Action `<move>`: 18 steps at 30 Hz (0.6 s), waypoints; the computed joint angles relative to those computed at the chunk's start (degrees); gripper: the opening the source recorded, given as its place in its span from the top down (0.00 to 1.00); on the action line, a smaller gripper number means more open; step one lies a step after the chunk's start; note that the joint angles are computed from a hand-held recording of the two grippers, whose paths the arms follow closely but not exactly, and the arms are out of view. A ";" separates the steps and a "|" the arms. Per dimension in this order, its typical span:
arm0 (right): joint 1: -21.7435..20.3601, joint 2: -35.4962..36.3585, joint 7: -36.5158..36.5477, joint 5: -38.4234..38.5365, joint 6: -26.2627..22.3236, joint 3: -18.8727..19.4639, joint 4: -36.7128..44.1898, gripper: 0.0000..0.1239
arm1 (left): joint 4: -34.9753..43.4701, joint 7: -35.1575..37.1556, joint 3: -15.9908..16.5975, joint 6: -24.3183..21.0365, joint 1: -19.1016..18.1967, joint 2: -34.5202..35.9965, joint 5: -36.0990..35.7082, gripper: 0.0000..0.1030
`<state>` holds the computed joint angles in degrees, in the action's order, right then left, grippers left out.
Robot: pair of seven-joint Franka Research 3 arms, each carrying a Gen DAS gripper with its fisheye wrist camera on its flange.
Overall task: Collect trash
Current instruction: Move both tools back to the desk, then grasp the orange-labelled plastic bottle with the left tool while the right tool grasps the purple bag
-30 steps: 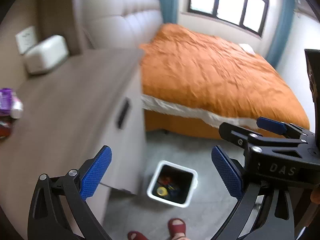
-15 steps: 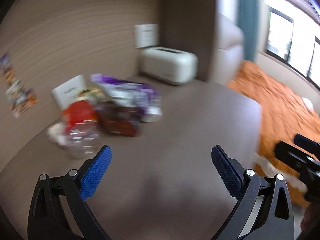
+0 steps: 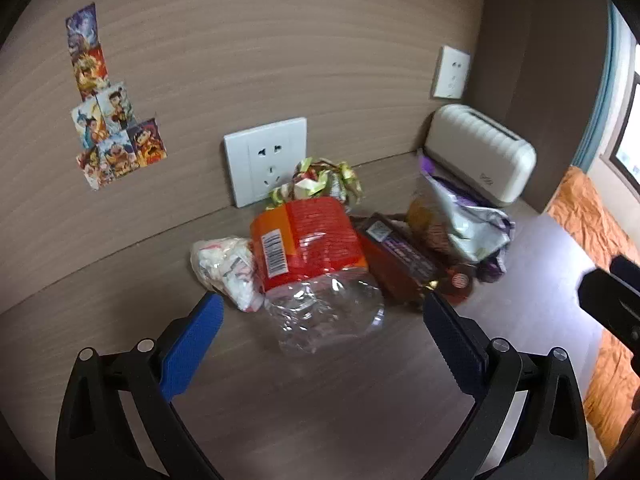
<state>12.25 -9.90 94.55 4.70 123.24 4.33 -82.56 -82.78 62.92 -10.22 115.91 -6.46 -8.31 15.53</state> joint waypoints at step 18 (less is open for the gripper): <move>3.99 22.09 1.13 -1.03 -11.49 -1.93 24.20 0.33 | 2.77 -0.85 0.87 -1.29 0.36 5.39 -2.15 0.18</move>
